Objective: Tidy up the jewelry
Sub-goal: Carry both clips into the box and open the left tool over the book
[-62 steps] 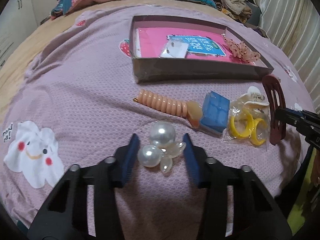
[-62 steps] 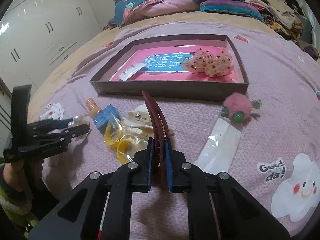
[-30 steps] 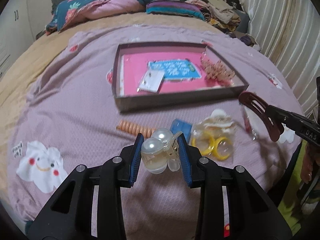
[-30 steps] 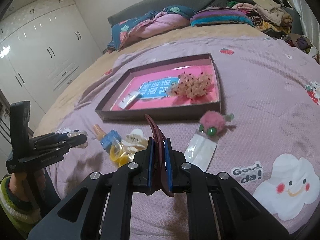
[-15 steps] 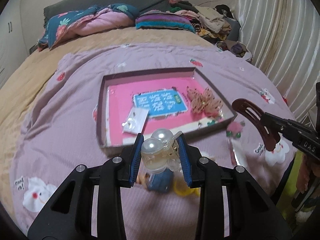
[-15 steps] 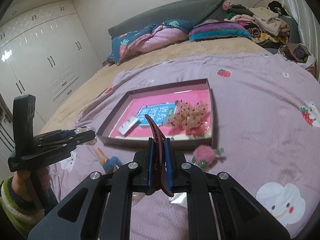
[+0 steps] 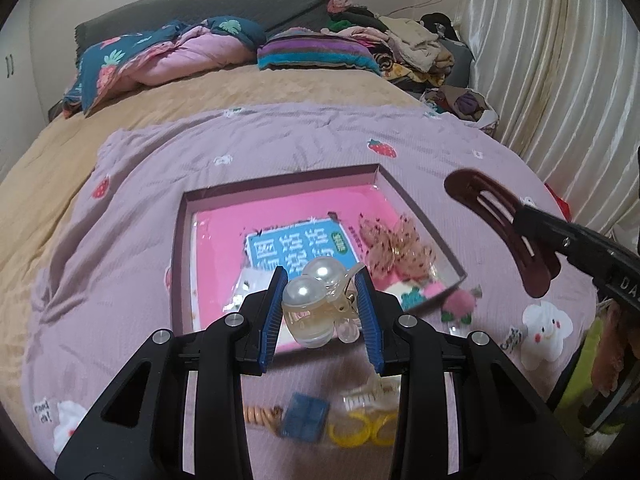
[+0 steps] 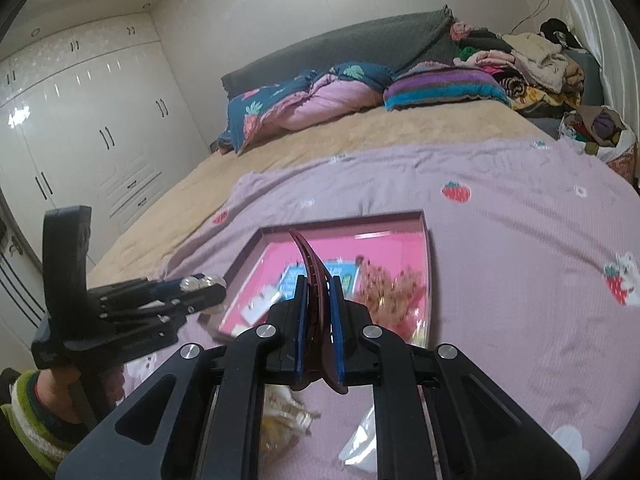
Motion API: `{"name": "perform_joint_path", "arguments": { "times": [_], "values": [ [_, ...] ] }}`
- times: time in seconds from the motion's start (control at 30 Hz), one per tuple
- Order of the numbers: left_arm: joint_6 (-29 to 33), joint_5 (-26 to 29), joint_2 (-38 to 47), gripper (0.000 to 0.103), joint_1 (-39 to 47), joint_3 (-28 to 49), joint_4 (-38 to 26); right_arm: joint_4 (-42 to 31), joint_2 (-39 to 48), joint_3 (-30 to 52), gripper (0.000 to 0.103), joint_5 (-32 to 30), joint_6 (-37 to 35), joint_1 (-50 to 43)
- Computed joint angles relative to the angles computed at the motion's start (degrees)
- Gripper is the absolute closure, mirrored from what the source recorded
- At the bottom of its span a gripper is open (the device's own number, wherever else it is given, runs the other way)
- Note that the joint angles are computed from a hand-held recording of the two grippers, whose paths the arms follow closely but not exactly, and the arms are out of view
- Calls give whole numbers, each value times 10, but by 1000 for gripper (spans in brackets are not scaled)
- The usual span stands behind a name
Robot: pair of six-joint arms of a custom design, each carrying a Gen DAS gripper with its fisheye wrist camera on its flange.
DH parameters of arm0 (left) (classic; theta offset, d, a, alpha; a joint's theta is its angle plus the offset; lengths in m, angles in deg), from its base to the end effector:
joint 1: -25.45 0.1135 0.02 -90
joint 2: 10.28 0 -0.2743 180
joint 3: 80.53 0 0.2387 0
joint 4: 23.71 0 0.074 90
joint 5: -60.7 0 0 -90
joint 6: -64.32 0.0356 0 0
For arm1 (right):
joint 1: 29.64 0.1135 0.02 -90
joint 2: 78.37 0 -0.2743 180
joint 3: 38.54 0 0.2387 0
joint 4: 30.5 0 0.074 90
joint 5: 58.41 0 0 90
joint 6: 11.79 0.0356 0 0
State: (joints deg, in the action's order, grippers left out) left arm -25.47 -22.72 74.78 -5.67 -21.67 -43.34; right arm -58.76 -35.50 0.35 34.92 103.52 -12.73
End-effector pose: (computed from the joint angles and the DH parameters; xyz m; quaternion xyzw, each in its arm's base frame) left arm 0.2434 -0.1517 0.2029 0.2706 0.8849 -0.1513 0.3476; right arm 0.1439 0.0416 0.2251 0.0781 0.8719 0.1501 0.4595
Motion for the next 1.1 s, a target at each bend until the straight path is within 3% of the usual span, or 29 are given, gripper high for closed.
{"name": "perform_joint_path", "arguments": {
  "times": [0.6, 1.1],
  "values": [
    [-3, 0, 178, 76, -10, 134, 4, 120, 209, 68, 93, -92, -42, -130],
    [-1, -7, 278, 76, -10, 180, 6, 226, 376, 65, 93, -123, -48, -169]
  ]
}}
